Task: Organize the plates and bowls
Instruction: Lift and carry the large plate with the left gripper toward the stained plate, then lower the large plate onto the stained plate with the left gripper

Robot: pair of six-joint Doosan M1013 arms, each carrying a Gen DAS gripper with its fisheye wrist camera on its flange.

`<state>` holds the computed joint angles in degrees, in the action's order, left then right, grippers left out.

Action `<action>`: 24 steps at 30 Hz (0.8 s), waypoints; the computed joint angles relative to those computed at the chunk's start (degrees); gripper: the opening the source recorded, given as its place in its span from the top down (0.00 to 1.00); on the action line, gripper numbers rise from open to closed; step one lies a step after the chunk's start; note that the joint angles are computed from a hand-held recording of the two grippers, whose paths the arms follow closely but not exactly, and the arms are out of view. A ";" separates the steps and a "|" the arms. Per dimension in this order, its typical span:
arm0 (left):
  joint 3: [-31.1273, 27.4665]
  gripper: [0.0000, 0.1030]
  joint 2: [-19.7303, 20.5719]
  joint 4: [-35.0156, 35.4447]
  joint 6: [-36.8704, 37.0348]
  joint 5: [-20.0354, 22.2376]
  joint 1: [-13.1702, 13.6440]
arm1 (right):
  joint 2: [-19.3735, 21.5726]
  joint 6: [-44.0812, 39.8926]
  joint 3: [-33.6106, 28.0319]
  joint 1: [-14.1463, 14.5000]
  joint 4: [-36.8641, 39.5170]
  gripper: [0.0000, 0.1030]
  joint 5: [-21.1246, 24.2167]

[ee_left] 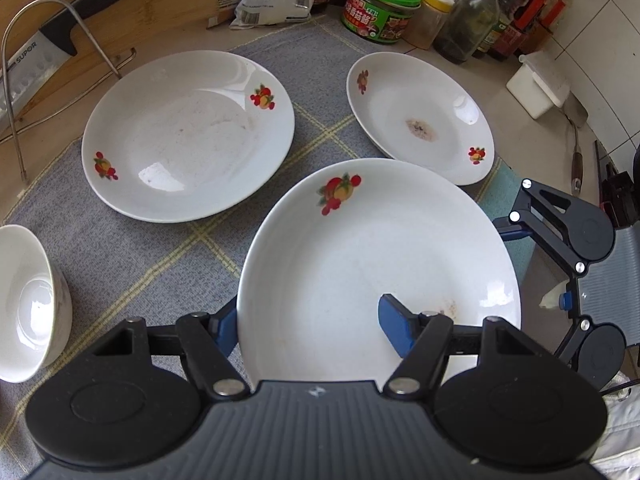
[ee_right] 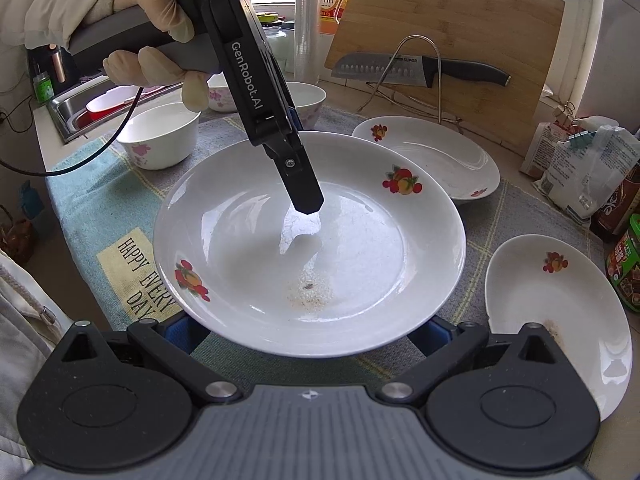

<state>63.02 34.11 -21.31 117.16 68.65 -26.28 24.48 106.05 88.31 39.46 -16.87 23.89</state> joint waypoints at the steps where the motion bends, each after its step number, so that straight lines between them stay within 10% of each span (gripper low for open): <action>1: -0.25 0.33 0.11 0.12 -0.18 -0.02 -0.17 | -0.18 -0.34 0.19 -0.16 0.14 0.00 -0.06; 24: -13.55 0.33 7.22 1.58 0.49 4.71 -5.02 | -4.78 10.89 6.48 -4.03 -8.46 0.00 -2.27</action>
<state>49.48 41.32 -19.73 117.66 73.36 -31.30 19.70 116.94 94.79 35.42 -25.32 21.63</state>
